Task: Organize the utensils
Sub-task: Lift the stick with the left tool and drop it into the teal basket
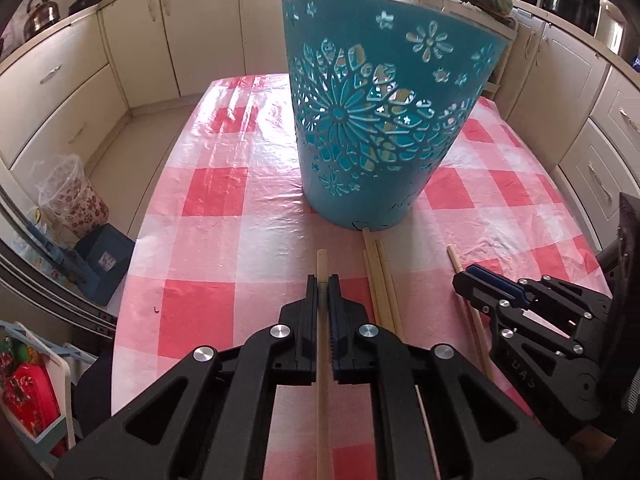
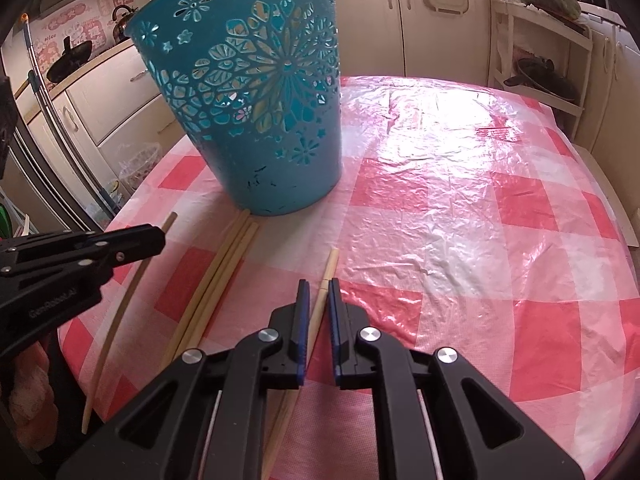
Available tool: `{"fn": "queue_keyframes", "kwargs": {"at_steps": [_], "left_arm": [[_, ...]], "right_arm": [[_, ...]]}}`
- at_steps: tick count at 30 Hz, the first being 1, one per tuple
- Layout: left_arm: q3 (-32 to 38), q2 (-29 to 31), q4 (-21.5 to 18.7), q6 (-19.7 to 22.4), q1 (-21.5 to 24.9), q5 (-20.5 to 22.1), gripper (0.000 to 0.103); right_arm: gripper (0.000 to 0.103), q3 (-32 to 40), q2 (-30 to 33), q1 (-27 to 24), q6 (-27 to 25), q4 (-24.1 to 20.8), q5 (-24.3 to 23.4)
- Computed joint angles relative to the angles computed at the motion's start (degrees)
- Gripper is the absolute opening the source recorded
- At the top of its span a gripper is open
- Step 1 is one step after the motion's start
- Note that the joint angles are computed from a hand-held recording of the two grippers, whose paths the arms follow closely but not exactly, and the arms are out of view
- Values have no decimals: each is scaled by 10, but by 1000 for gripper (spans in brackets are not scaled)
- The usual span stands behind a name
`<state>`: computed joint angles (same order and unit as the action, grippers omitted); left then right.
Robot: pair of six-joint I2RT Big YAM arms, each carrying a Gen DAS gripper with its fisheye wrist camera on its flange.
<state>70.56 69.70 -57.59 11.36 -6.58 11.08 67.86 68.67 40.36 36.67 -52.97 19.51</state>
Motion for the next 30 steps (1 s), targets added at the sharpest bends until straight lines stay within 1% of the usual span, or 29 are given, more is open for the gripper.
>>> {"fn": "queue_keyframes", "kwargs": {"at_steps": [2, 5, 7, 9, 10, 15, 17, 19, 23, 28, 30], "left_arm": [[1, -13, -4, 4, 9, 13, 5], [6, -30, -12, 6, 18, 30, 5], [11, -38, -17, 9, 28, 47, 5], [15, -51, -22, 11, 37, 64, 5], [18, -53, -24, 10, 39, 70, 5], [61, -56, -44, 4, 69, 137, 5], [84, -52, -47, -5, 79, 165, 5], [104, -49, -46, -15, 84, 182, 5], [146, -36, -30, -40, 84, 203, 5], [196, -9, 7, -84, 66, 199, 5], [219, 5, 28, -109, 58, 196, 5]], "right_arm": [[11, 3, 4, 3, -2, -3, 5], [19, 8, 10, 8, -13, -6, 9], [26, 16, 17, 16, -22, -12, 18], [29, 22, 23, 21, -31, -18, 23], [30, 25, 26, 23, -33, -21, 27], [29, 21, 21, 19, -30, -15, 19], [29, 18, 18, 17, -27, -11, 15], [29, 12, 13, 14, -24, -4, 6], [29, 0, 1, 3, -18, 12, -17], [29, -9, -9, -5, -14, 25, -35], [29, -11, -11, -7, -11, 29, -39]]}}
